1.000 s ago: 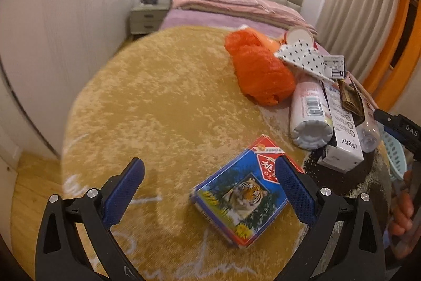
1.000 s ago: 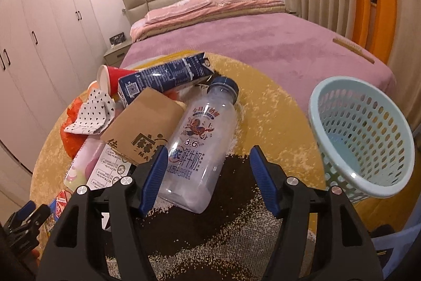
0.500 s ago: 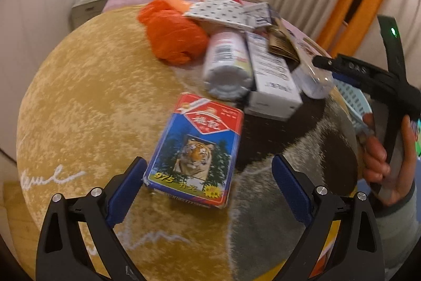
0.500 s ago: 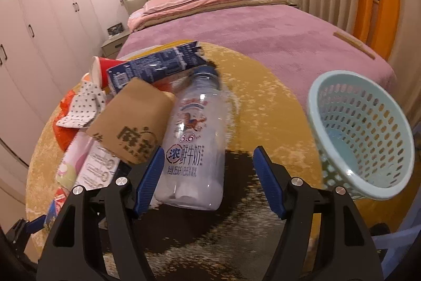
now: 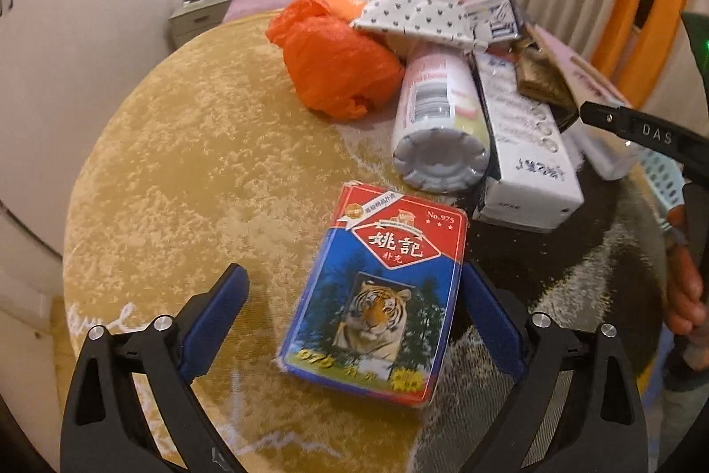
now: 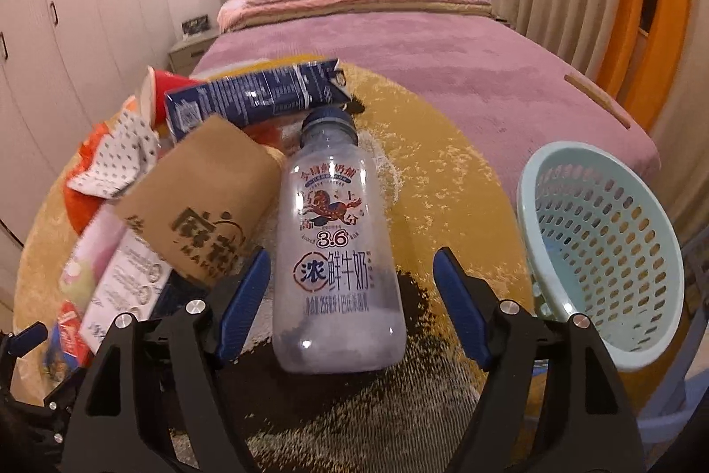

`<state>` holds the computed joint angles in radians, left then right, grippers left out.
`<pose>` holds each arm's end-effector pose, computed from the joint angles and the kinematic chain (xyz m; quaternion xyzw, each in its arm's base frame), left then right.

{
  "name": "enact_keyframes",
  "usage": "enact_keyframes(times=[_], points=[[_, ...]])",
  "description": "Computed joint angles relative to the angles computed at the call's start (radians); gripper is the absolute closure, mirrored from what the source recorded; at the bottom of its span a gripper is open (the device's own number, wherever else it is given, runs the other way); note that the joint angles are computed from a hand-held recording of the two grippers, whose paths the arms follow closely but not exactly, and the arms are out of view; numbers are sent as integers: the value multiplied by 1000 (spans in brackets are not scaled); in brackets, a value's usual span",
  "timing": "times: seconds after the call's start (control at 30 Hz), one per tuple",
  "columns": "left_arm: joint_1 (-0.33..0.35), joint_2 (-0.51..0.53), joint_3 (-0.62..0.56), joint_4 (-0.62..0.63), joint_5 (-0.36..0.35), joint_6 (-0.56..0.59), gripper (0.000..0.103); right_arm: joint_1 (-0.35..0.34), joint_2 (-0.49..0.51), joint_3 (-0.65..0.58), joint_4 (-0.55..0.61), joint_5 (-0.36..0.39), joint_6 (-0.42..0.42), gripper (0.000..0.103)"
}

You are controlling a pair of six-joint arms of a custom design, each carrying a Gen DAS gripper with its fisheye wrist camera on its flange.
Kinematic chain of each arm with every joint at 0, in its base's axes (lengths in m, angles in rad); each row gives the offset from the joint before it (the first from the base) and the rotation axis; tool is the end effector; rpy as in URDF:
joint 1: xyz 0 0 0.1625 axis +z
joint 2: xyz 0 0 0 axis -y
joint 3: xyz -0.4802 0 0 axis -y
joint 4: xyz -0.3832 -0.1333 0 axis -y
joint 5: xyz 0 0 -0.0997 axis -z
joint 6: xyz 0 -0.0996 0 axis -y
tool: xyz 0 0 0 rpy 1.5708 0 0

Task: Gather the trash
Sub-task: 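Grasp the tiger card box with left tool while right tool grasps the clear milk bottle, then carry both items over the blue basket and open both tools to drop them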

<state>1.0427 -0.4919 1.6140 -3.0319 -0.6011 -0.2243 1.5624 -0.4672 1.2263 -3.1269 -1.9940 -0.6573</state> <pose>-0.1678 -0.7151 0.0241 0.0542 0.8739 -0.3076 0.3724 0.0853 -0.8421 0.1229 0.2100 -0.8801 0.2953 0.3069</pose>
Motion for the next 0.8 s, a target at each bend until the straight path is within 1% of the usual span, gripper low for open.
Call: enact_keyframes(times=[0.07, 0.1, 0.13, 0.17, 0.2, 0.3, 0.33, 0.43, 0.57, 0.67, 0.73, 0.8], points=[[-6, 20, -21, 14, 34, 9, 18, 0, 7, -9, 0, -2, -6, 31], [-10, 25, -25, 9, 46, 20, 23, -2, 9, -19, 15, 3, -7, 31], [-13, 27, -25, 7, 49, 27, 31, -3, 8, -24, 32, 10, -2, 31], [-16, 28, -28, 6, 48, 33, 35, -3, 9, -31, 46, 13, 3, 32], [-18, 29, -32, 14, 56, 27, 37, -4, 10, -38, 53, 14, 6, 32], [-29, 36, -31, -18, 91, 49, 39, -8, 5, -44, 78, 32, 6, 41], [-32, 35, -28, -31, 95, 53, 40, -9, 2, -43, 84, 37, 2, 48], [-47, 37, -27, -80, 101, 67, 41, -12, -6, -33, 86, 49, -13, 49], [-73, 45, -24, -208, 123, 155, 42, -20, -36, 8, 67, 95, -10, 50], [-92, 64, -47, -294, 132, 240, 43, -25, -66, 46, 42, 127, -17, 50], [-98, 81, -80, -318, 127, 279, 42, -28, -80, 58, 42, 134, -13, 51], [-106, 105, -113, -350, 113, 321, 43, -36, -103, 75, 54, 169, 1, 51]])
